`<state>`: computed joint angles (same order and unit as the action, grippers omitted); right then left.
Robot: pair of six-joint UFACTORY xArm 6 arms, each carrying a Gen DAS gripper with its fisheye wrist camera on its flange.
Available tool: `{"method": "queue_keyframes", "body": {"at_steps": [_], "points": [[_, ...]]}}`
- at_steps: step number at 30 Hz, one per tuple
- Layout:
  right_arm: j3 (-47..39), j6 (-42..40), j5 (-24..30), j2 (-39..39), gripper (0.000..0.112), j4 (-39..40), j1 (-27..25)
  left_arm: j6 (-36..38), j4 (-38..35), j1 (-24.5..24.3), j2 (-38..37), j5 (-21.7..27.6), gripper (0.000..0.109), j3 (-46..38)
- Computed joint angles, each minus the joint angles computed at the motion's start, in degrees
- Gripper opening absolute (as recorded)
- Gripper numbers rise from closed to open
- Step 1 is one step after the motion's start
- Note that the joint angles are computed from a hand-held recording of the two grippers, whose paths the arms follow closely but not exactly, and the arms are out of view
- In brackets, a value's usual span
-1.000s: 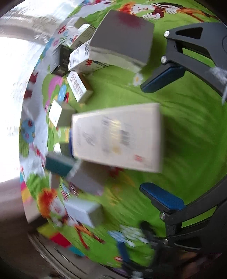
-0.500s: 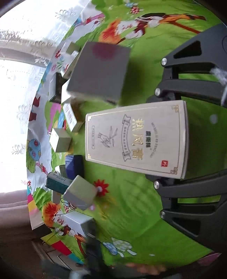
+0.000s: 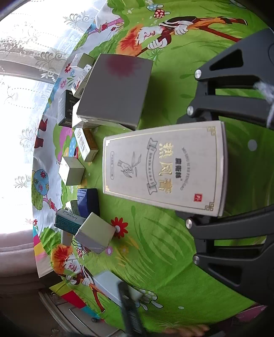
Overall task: Organize rigid objects
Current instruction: 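Grasp the cream printed box with the right tool while the left tool grasps the white box, then lift both held boxes and carry them toward the purple-rimmed storage box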
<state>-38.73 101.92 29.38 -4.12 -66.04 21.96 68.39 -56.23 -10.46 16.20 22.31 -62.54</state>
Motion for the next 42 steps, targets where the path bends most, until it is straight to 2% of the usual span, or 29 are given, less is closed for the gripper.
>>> {"method": "queue_keyframes", "body": {"at_steps": [5, 8, 9, 11, 12, 17, 21, 26, 30, 32, 35, 38, 42], "points": [[0.07, 0.2, 0.09, 0.0, 0.06, -0.03, -0.06, -1.63, 2.25, -1.39, 0.93, -4.12, 0.049, -0.27], [0.48, 1.1, -0.08, -0.26, 0.068, 0.21, -0.47, 6.85, -3.67, -2.64, -0.11, -7.79, 0.045, 2.01], [0.59, 1.43, -0.32, -0.3, 0.068, 0.05, -0.62, 10.05, -6.47, -2.55, -0.56, -7.32, 0.043, 2.42], [0.42, 1.25, 0.12, -0.16, 0.066, 0.16, -0.36, 10.38, -6.83, -2.09, -0.79, -6.6, 0.043, 2.56], [0.32, 1.32, 0.38, -0.09, 0.056, 0.04, -0.14, 10.45, -6.66, -1.97, -0.92, -6.49, 0.043, 2.7], [1.08, 4.99, 3.66, -1.61, 0.055, -1.95, 1.32, 9.81, -5.48, -2.18, -3.42, -6.21, 0.042, 5.57], [4.6, 18.65, 15.75, -7.47, 0.055, -10.14, 8.29, 14.49, -10.27, -2.77, -6.87, -6.11, 0.042, 9.01], [7.97, 31.25, 36.29, -11.85, 0.055, -10.73, 22.7, 30.78, -26.22, -3.64, -15.67, -4.75, 0.042, 14.49], [7.33, 31.99, 45.26, -12.61, 0.055, -7.28, 29.48, 45.31, -40.95, -1.9, -27.6, 2.51, 0.042, 19.56], [7.02, 33.0, 51.45, -14.1, 0.055, -6.37, 34.06, 51.8, -47.33, -1.11, -34.48, 5.75, 0.042, 22.46], [5.76, 31.52, 60.19, -15.62, 0.055, -5.81, 39.71, 54.33, -51.05, 0.38, -41.92, 9.83, 0.042, 25.66], [2.18, 29.79, 70.49, -13.88, 0.055, -5.81, 45.58, 58.9, -56.12, 2.46, -47.67, 13.42, 0.042, 29.05], [-2.23, 27.69, 81.31, -11.24, 0.055, -6.69, 51.55, 58.86, -56.98, 4.89, -51.95, 17.05, 0.042, 31.56]]}}
